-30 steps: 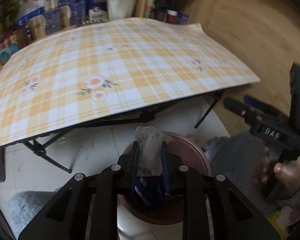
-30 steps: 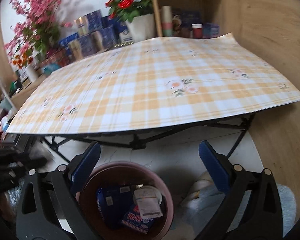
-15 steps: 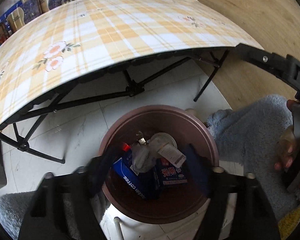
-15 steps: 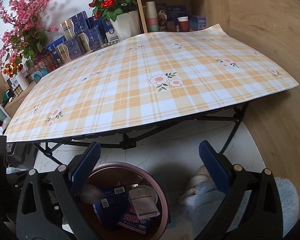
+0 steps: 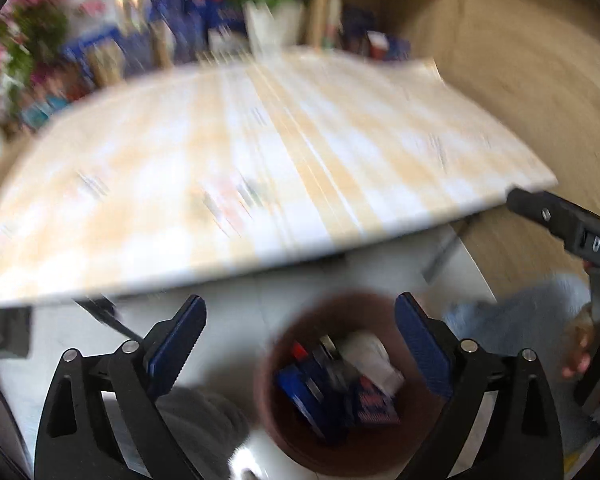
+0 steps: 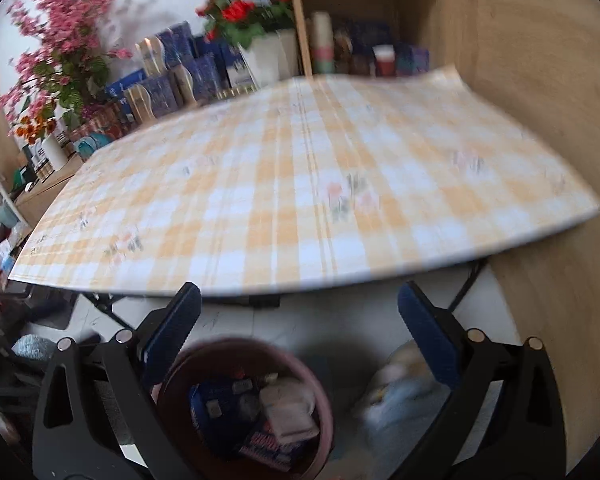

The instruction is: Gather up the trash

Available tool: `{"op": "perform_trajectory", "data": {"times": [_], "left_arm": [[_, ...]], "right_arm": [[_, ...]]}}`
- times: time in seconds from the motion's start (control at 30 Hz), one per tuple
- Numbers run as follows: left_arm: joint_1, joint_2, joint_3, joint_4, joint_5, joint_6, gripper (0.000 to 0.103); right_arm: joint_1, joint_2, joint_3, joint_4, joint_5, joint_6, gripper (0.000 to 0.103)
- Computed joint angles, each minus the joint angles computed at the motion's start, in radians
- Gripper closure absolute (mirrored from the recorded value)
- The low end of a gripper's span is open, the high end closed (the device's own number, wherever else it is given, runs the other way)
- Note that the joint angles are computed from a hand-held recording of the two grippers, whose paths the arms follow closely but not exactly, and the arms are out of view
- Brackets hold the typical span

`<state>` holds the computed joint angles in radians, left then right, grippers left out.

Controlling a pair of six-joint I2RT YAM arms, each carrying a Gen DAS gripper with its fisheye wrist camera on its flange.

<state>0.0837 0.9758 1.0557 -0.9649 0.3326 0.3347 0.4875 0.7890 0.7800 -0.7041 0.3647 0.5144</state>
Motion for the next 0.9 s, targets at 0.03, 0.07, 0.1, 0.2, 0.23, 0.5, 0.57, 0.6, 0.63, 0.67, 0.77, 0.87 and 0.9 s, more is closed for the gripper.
{"op": "perform_trajectory", "data": {"times": [0.03,0.07,0.1,0.2,0.23,0.5,0.57,0.6,0.63,0.67,0.77,0.87,0.9], "left_arm": [[0.018,0.005,0.035,-0.003,0.009,0.001,0.006],[0.044,0.02,0.083,-0.011,0.03,0.007,0.006],[0.073,0.041,0.148,-0.026,0.057,0.008,0.006],[0.129,0.096,0.312,-0.045,0.08,-0.006,0.006],[0.134,0.104,0.351,-0.044,0.071,-0.004,0.006],[0.171,0.149,0.599,-0.053,0.036,-0.015,0.006],[0.201,0.166,0.656,-0.074,0.07,-0.027,0.006],[0.222,0.176,0.683,-0.089,0.092,-0.028,0.006],[0.243,0.179,0.707,-0.101,0.104,-0.036,0.006],[0.252,0.176,0.717,-0.097,0.105,-0.046,0.006],[0.284,0.159,0.732,-0.091,0.126,-0.045,0.006],[0.282,0.168,0.785,-0.128,0.137,-0.038,0.006],[0.297,0.18,0.814,-0.161,0.169,-0.028,0.006]], "right_arm": [[-0.001,0.013,0.05,-0.014,0.013,-0.041,0.006],[-0.006,0.025,0.089,-0.025,0.014,-0.069,0.006],[-0.02,0.04,0.132,-0.036,0.0,-0.099,0.006],[-0.052,0.104,0.289,-0.088,-0.03,-0.168,0.006],[-0.054,0.128,0.357,-0.109,-0.028,-0.196,0.006],[0.058,0.251,0.667,-0.235,0.103,-0.292,0.006],[0.085,0.267,0.713,-0.259,0.117,-0.291,0.006],[0.095,0.272,0.728,-0.269,0.121,-0.286,0.006],[0.106,0.276,0.747,-0.282,0.12,-0.279,0.006],[0.122,0.277,0.761,-0.293,0.126,-0.271,0.006],[0.16,0.283,0.799,-0.327,0.152,-0.254,0.006],[0.189,0.288,0.824,-0.346,0.172,-0.248,0.006],[0.197,0.287,0.83,-0.35,0.176,-0.246,0.006]]}}
